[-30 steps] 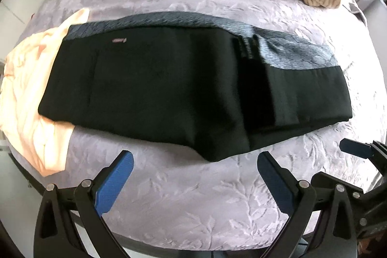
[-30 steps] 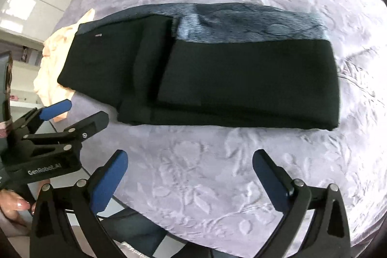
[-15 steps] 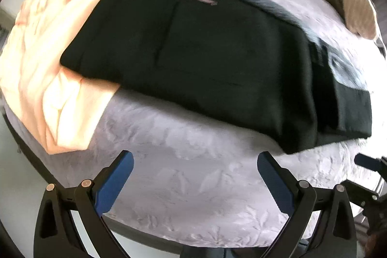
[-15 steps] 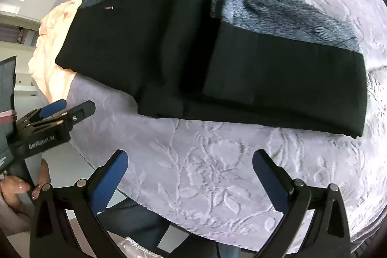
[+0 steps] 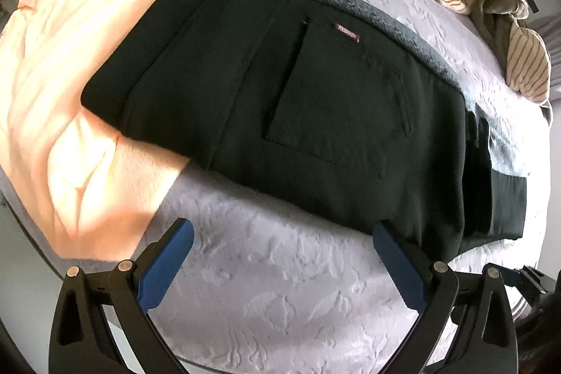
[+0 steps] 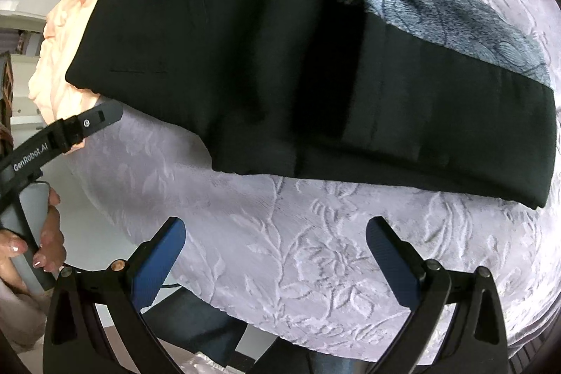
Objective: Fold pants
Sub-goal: 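Open both tools and withdraw them from the folded trousers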
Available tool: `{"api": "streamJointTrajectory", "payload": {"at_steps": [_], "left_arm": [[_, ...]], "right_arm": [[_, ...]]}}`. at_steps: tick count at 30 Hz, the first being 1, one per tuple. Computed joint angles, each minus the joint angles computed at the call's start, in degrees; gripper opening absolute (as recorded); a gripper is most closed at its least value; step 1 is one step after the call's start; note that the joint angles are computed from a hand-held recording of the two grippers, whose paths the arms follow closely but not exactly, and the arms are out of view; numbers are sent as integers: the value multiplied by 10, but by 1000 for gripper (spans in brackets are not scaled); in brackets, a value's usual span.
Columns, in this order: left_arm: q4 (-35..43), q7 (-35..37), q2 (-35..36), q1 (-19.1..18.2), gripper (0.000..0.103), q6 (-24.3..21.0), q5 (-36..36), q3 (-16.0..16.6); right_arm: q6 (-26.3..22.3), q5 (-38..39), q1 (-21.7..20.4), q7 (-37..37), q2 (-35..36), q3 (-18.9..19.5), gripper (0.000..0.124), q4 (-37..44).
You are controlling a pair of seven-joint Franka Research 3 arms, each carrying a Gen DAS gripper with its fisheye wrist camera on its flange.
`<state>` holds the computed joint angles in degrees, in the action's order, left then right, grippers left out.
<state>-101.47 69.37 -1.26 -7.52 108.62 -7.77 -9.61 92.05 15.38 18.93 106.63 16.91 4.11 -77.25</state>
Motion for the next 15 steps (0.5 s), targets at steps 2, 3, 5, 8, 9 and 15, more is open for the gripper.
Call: {"api": "streamJointTrajectory", "payload": {"at_steps": [2, 3, 5, 8, 9, 15], "left_arm": [[2, 4, 3, 1, 103, 3, -8, 1], [-5, 4, -3, 2, 103, 5, -10, 1], [-8, 1, -3, 3, 103, 10, -15, 2], [-21, 0, -11, 8, 103, 33, -33, 8], [-31, 1, -18, 11, 103, 47, -47, 12], [-80, 0, -43, 32, 103, 105, -136, 35]], "right_arm": [[-4, -2, 2, 2, 11, 1, 103, 15], [-7, -2, 3, 2, 17, 1, 103, 23], [-8, -1, 5, 3, 23, 2, 103, 30], [-11, -3, 8, 6, 38, 2, 103, 50], [-12, -2, 9, 6, 41, 3, 103, 54], [-6, 4, 7, 7, 33, 1, 103, 41]]}}
